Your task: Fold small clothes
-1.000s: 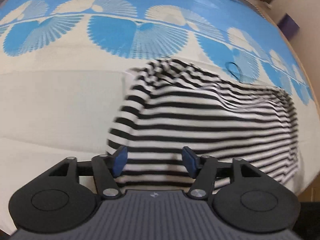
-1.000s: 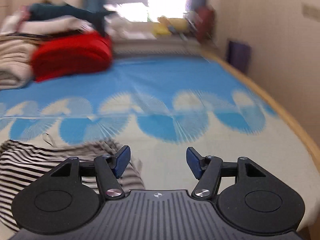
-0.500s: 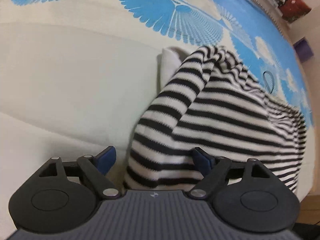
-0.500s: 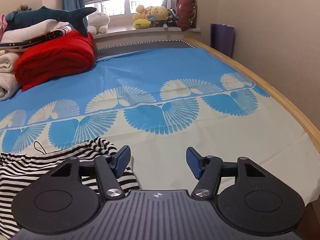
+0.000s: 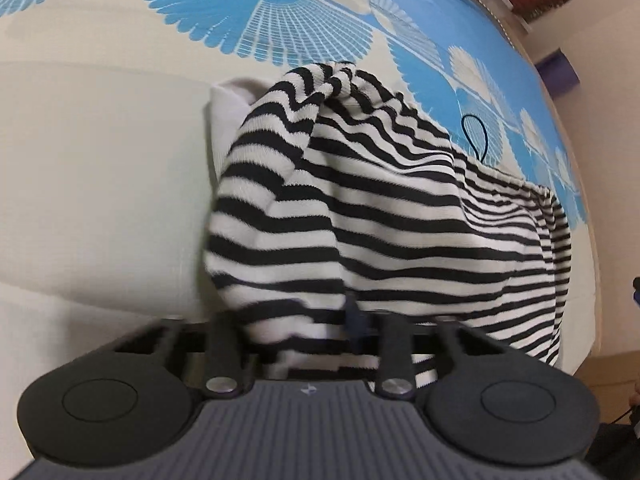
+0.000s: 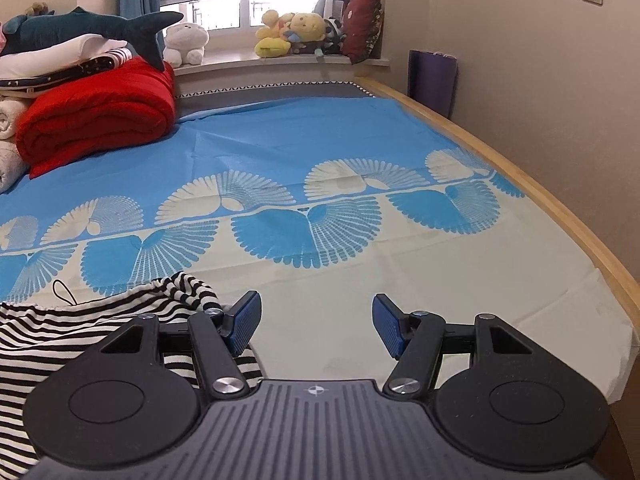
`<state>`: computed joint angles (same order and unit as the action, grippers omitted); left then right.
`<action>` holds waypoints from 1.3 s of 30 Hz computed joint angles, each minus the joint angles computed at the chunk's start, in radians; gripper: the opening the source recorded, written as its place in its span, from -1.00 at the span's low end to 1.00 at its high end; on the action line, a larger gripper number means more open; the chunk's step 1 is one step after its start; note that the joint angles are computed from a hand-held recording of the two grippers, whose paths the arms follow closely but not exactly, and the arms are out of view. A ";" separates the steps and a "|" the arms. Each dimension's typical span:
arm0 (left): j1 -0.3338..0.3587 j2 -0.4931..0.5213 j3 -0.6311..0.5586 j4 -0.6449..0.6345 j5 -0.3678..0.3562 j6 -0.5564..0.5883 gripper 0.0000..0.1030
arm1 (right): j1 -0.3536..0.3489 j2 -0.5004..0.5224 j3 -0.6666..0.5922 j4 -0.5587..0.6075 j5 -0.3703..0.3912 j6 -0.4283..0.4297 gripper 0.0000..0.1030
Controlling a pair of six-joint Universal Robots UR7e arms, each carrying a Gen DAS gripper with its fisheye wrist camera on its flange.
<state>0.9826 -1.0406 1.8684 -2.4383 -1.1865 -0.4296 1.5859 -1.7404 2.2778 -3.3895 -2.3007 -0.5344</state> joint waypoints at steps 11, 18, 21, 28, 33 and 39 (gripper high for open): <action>-0.021 -0.060 0.036 -0.049 0.043 0.027 -0.67 | 0.043 0.063 -0.006 -0.041 -0.037 0.015 0.23; -0.055 -0.109 0.042 0.094 0.272 -0.063 -0.67 | 0.063 0.087 -0.007 -0.040 -0.029 0.017 0.23; -0.062 -0.114 0.041 0.118 0.290 -0.062 -0.67 | 0.062 0.085 -0.007 -0.037 -0.025 0.028 0.23; -0.102 -0.086 0.007 0.099 0.286 -0.065 -0.68 | 0.044 0.065 -0.004 -0.022 0.004 0.037 0.23; -0.157 -0.036 -0.024 0.008 0.227 -0.032 -0.68 | 0.024 0.034 0.002 -0.001 0.034 0.048 0.23; -0.227 0.073 -0.085 -0.022 0.170 0.003 -0.68 | -0.004 -0.019 0.012 0.058 0.078 0.082 0.23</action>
<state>0.7554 -0.9674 1.7834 -2.4608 -1.0163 -0.4271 1.5824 -1.7598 2.2893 -3.3320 -2.2230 -0.4526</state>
